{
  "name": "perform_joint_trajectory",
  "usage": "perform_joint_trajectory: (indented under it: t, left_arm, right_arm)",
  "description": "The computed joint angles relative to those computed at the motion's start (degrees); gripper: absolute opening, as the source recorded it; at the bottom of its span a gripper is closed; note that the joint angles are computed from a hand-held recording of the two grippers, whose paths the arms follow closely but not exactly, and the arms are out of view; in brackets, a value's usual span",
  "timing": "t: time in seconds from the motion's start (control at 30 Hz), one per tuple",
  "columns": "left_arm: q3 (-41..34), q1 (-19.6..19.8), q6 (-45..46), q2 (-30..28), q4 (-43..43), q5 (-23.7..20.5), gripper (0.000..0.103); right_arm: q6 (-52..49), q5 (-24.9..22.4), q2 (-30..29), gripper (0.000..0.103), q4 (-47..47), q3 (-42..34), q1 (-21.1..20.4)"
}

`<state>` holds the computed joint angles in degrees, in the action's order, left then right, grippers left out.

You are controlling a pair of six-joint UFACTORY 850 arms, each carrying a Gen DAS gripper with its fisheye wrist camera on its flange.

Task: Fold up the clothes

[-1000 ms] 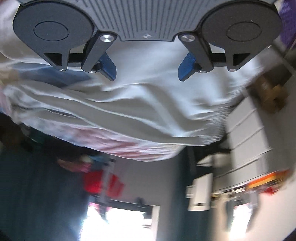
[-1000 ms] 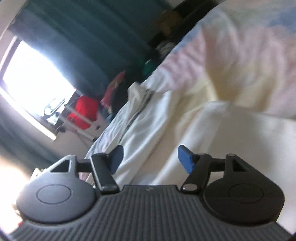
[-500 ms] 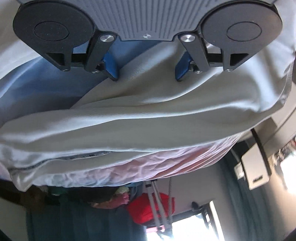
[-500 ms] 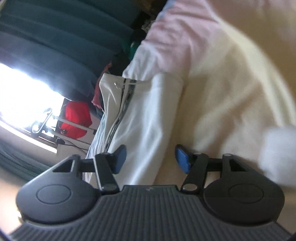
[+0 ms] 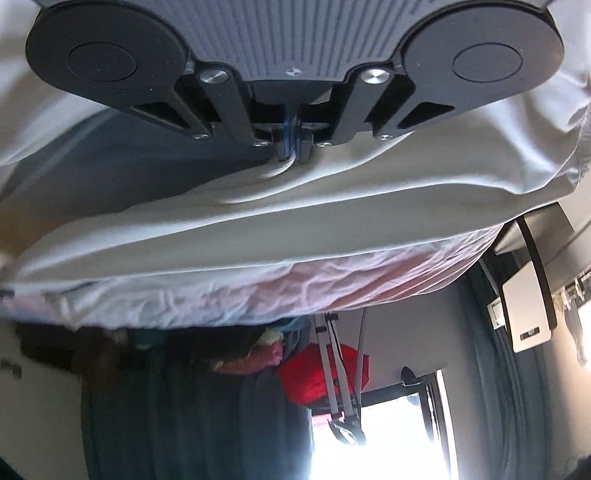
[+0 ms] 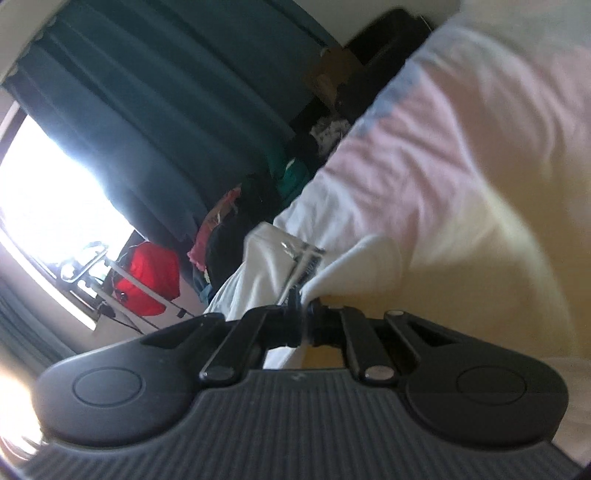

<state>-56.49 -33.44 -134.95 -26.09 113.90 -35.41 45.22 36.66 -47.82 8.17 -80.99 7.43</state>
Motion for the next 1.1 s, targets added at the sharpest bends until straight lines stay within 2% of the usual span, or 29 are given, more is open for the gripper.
perform_joint_trajectory:
  t: [0.23,0.37,0.47,0.53,0.6,0.67,0.73,0.8,0.83,0.87,0.9,0.93,0.97,1.0,1.07,1.1]
  left_arm:
    - [5.6,-1.8,-1.5,5.9,-1.9,3.4,0.004]
    - [4.3,-3.2,4.6,3.5,-8.6,2.4,0.006]
    - [4.2,-2.9,2.8,3.5,-9.9,3.8,0.011]
    - [4.6,-3.1,1.2,4.1,-9.5,3.9,0.016]
    - [5.2,-3.3,-0.4,4.8,-9.1,4.1,0.034]
    - [5.6,-3.8,-0.8,5.4,-9.8,4.2,0.047]
    - [5.7,-4.4,-0.4,5.9,-11.2,4.1,0.051]
    - [6.0,-5.2,-0.3,6.5,-12.4,3.5,0.061]
    - [6.2,-5.7,-0.3,6.9,-12.9,2.9,0.062]
    - [6.7,-6.2,-0.7,7.5,-12.7,2.4,0.064]
    - [7.2,-6.6,-1.3,8.2,-12.6,1.9,0.068]
    - [7.8,-7.1,-1.8,9.0,-12.6,1.4,0.071]
    - [8.5,-7.6,-2.6,9.8,-12.5,0.6,0.078]
    - [9.2,-8.2,-3.4,10.6,-12.6,-0.2,0.081]
    - [10.7,-9.2,-4.4,12.5,-12.3,-1.7,0.084]
    - [11.4,-9.8,-4.5,13.3,-12.7,-2.5,0.090]
  right_arm:
    - [-8.9,-2.0,7.2,0.006,3.7,10.2,-0.3]
    - [-8.8,-5.7,8.1,0.006,2.3,12.0,-0.9]
    - [-9.9,-6.9,8.6,0.007,2.1,13.0,-0.5]
    - [-10.6,-7.7,8.9,0.009,1.9,13.6,-0.2]
    - [-12.0,-8.9,9.9,0.009,2.2,14.5,0.3]
    - [-14.5,-9.1,11.5,0.010,3.2,15.9,0.9]
    - [-17.5,-8.6,13.4,0.011,4.4,18.0,1.5]
    - [-18.6,-8.5,15.6,0.011,3.4,20.4,1.8]
    - [-18.5,-8.5,16.7,0.011,2.3,21.6,1.9]
    - [-18.9,-8.4,17.8,0.017,1.6,22.8,2.1]
    - [-20.7,-7.9,18.9,0.027,2.7,23.9,2.4]
    - [-22.4,-7.5,19.9,0.055,3.7,25.0,2.7]
    - [-23.6,-6.8,21.0,0.078,4.2,26.2,3.0]
    - [-23.2,-5.7,22.3,0.083,3.3,27.7,3.1]
    - [-22.5,-4.0,24.9,0.083,1.9,30.6,3.4]
    - [-22.2,-3.9,26.3,0.083,2.0,32.0,3.5]
